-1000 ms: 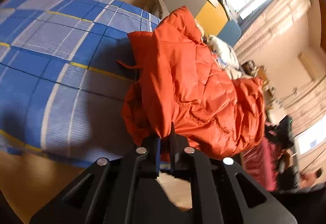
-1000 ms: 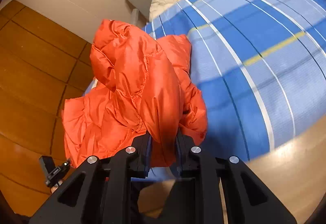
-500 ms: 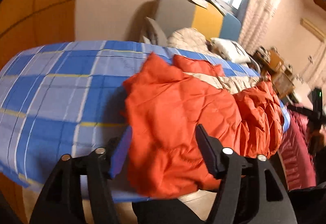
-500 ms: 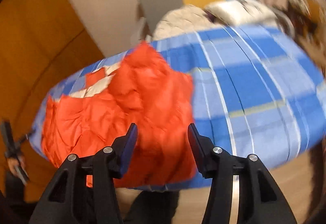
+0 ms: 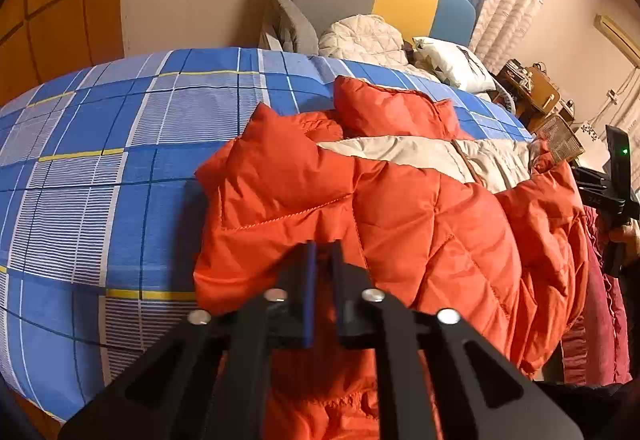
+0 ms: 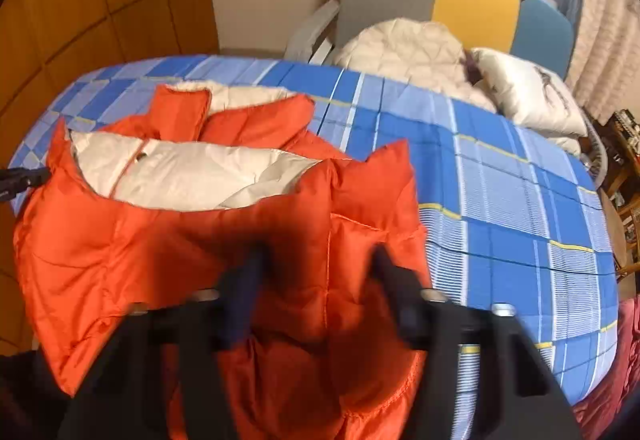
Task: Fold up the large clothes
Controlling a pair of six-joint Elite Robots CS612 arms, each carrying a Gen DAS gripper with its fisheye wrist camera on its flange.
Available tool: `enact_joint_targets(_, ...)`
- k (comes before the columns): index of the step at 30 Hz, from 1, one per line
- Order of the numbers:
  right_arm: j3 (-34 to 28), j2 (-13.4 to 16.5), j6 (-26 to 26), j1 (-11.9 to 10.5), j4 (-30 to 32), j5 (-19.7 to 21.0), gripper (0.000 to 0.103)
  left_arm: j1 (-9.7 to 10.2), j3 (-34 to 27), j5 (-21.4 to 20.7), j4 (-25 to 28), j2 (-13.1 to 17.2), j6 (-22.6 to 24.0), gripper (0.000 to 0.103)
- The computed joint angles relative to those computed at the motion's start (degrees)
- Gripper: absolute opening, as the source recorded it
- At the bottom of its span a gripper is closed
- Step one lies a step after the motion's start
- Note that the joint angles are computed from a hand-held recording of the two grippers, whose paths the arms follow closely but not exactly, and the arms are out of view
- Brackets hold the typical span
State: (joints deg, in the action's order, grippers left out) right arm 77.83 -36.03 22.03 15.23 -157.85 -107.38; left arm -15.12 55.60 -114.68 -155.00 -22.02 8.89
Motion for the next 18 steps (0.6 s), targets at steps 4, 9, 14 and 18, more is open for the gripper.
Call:
enact_joint_targets(4,-0.1,0.2,0.3,0.1,-0.3,0.0,0.025,0.13,1.0,-0.1,-3.6,0.0,-2.2,0.0)
enact_joint_targets(9,1.4,-0.7,2.9,0.3,-3.8,-1.6,0.01,0.86,4.2,-0.7,-12.9,-1.2,-7.0,0.0)
enact_joint_targets(14,2.6,-1.5,6.0,0.4,-7.1,-5.0,0.001,1.51,4.8,0.7,-18.8,-1.8,-10.6,0.0)
enact_joint_targets(18,0.7,-0.3,8.7,-0.2,-4.8,-6.6,0.001,1.02,0.2,3.6,-14.9,0.2,-11.3,0.0)
